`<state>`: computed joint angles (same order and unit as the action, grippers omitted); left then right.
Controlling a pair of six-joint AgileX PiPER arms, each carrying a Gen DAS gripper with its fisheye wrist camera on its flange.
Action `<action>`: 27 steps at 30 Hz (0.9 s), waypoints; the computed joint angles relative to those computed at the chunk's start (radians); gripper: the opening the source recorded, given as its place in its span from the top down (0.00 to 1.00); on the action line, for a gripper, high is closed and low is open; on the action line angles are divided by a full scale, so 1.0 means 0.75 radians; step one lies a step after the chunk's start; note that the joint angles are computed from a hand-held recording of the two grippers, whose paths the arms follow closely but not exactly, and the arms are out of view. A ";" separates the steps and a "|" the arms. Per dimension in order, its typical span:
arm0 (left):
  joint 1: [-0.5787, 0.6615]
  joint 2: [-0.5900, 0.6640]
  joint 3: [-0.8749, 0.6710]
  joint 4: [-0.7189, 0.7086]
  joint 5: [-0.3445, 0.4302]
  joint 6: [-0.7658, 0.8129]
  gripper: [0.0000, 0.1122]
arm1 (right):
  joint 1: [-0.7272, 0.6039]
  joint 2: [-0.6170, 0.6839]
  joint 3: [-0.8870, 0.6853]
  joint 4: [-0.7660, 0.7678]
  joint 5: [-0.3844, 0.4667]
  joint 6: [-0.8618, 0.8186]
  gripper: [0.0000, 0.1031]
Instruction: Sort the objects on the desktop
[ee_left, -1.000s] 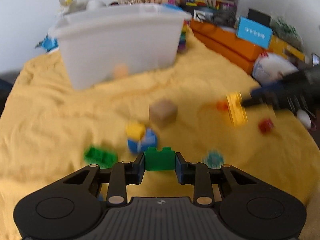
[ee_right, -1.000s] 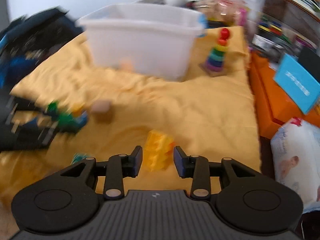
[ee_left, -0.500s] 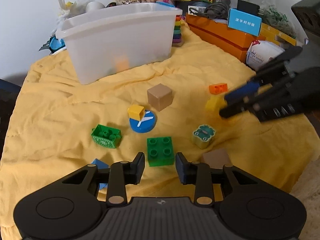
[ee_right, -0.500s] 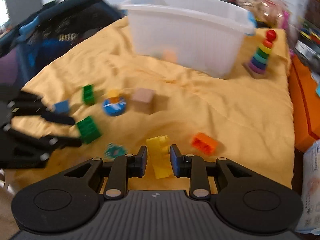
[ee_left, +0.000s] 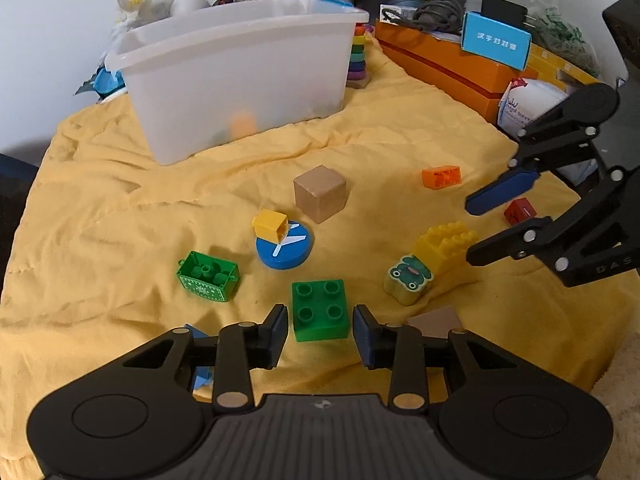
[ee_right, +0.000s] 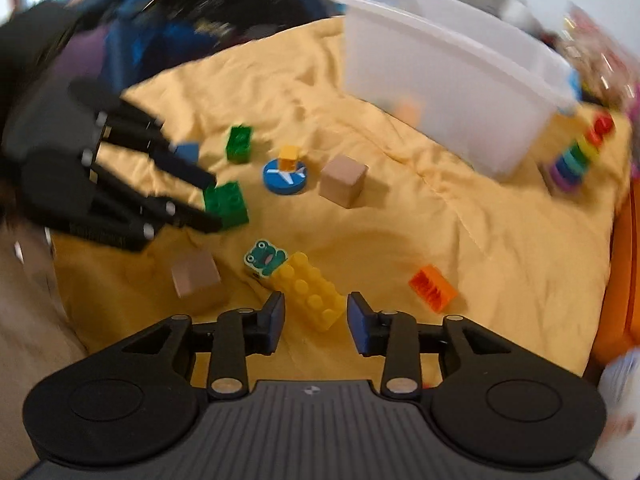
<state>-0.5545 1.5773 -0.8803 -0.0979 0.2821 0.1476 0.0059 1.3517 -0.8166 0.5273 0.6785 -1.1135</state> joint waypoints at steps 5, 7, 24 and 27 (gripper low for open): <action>0.012 0.068 -0.060 -0.006 0.046 -0.025 0.64 | 0.009 0.132 -0.054 0.060 -0.011 -0.191 0.59; 0.025 0.073 -0.066 -0.075 0.049 0.043 0.68 | 0.002 0.197 -0.119 0.023 0.065 -0.106 0.76; 0.002 0.104 -0.116 0.065 0.090 -0.039 0.69 | 0.123 -0.039 0.091 -0.168 -0.291 0.415 0.54; 0.003 0.105 -0.122 0.056 0.096 -0.029 0.69 | 0.134 0.025 0.049 -0.166 -0.231 0.414 0.57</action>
